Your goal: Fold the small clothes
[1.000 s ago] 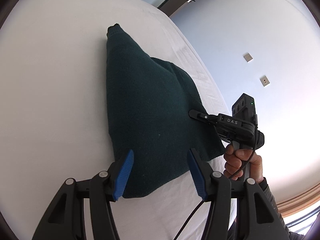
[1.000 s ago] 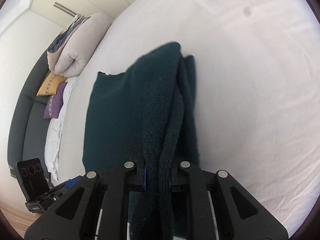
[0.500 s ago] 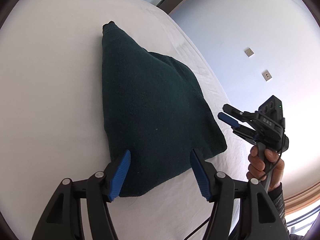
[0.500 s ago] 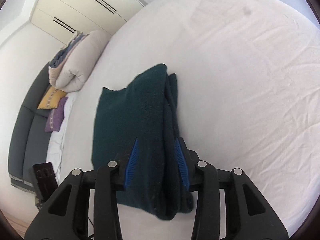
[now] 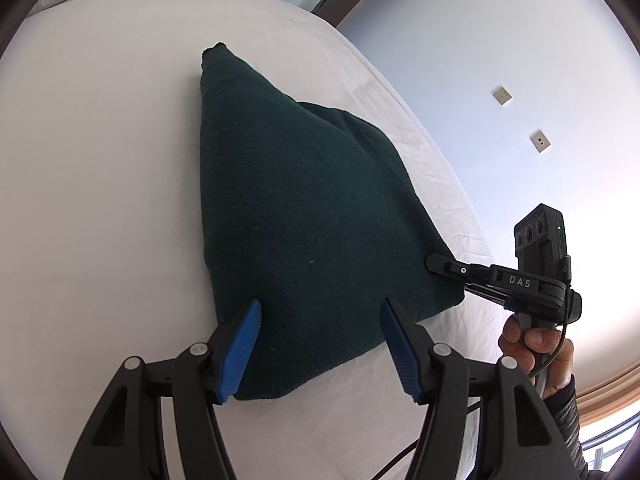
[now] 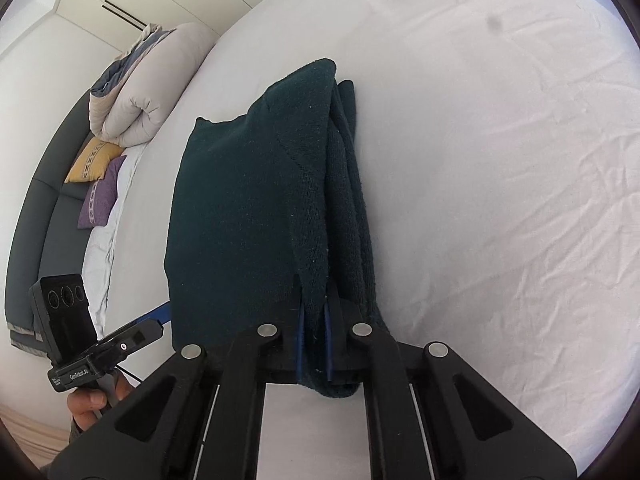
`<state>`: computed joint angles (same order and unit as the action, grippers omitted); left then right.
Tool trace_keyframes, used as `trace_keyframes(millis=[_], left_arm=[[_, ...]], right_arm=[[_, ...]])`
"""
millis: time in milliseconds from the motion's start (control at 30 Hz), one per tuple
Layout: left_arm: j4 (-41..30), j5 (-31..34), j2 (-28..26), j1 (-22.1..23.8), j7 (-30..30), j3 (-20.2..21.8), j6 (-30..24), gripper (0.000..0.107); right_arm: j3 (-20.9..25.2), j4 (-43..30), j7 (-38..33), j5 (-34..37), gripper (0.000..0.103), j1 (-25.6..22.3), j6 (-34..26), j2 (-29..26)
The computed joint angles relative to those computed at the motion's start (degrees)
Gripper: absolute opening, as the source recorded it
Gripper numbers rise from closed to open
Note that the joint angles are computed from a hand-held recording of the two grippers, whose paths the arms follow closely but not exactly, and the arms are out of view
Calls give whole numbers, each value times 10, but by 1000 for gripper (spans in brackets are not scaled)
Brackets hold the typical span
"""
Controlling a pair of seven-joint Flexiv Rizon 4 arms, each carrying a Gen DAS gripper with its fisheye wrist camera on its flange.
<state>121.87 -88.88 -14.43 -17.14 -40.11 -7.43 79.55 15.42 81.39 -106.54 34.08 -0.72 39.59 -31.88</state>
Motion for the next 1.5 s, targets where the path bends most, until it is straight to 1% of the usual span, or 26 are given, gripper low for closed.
trace_keyframes(millis=[133, 200, 300, 367, 433, 467, 500, 567, 600, 700, 767, 800, 833, 867, 900, 933, 1000, 1067, 1100, 1167, 1233, 1300, 1333, 1400, 1467, 1500], left_arm=[[-5, 6, -10, 0, -4, -2, 8, 64], [-7, 0, -14, -2, -5, -3, 17, 64], [-13, -34, -14, -6, 21, -2, 30, 64], [-19, -50, -18, -8, 30, 5, 39, 70], [-31, -70, -24, -6, 36, 11, 41, 76], [-37, -67, -30, -3, 31, 15, 40, 79], [-43, -49, -37, 2, 16, 17, 36, 79], [-57, -8, -52, 21, -11, 16, 18, 79], [-65, 15, -60, 33, -29, 15, 7, 79], [-83, 119, -86, 63, -118, 15, -19, 79], [-100, 193, -106, 80, -176, 22, -51, 79], [-111, 224, -116, 89, -204, 24, -74, 79], [-117, 229, -123, 97, -213, 17, -78, 80], [-122, 243, -128, 99, -224, 15, -73, 79], [-129, 278, -132, 98, -247, 21, -75, 78], [-138, 319, -137, 95, -273, 31, -84, 72], [-158, 404, -144, 84, -335, 60, -105, 64], [-176, 480, -146, 69, -387, 88, -121, 51], [-185, 526, -146, 57, -413, 107, -127, 48], [-207, 624, -145, 24, -466, 151, -140, 43], [-208, 678, -135, 11, -496, 166, -142, 40], [-186, 703, -107, 14, -512, 163, -140, 39], [-169, 717, -87, 15, -519, 163, -138, 39], [-120, 735, -37, 22, -524, 158, -118, 39], [-71, 749, 17, 32, -527, 152, -108, 39], [-49, 769, 46, 31, -537, 155, -108, 39]], right_arm=[[5, -1, -4, 28, 5, -19, -10, -16], [12, -5, -20, 50, 5, -31, -6, -30], [22, -6, -41, 75, 6, -44, -12, -31], [20, -2, -49, 69, 9, -44, -24, -18], [16, 7, -65, 65, 16, -42, -17, 1], [15, 12, -78, 71, 26, -42, 1, 11], [12, 15, -85, 76, 49, -40, 23, 17], [4, 5, -67, 84, 77, -33, 51, 13], [5, -11, -59, 86, 77, -32, 45, 2], [5, -62, -37, 66, 77, -16, 24, -38], [10, -109, -13, 51, 75, -10, -16, -74], [8, -130, 4, 40, 68, -2, -33, -92], [0, -147, 26, 18, 59, 12, -45, -108], [-10, -158, 46, -10, 44, 30, -49, -121], [-9, -165, 49, -21, 40, 35, -44, -129], [-6, -168, 50, -31, 37, 39, -40, -132], [-14, -161, 56, -68, 31, 58, -27, -127], [-22, -137, 57, -107, 28, 76, -3, -114], [-27, -124, 61, -128, 25, 87, 12, -107], [-50, -76, 76, -190, 22, 123, 65, -82], [-88, -7, 106, -277, 20, 174, 137, -51], [-116, 56, 142, -347, 19, 211, 195, -20], [-110, 76, 149, -358, 19, 211, 209, -3], [-76, 108, 142, -353, 18, 191, 220, 31], [-51, 156, 138, -357, 18, 182, 246, 74], [-40, 181, 139, -356, 18, 180, 256, 98]])
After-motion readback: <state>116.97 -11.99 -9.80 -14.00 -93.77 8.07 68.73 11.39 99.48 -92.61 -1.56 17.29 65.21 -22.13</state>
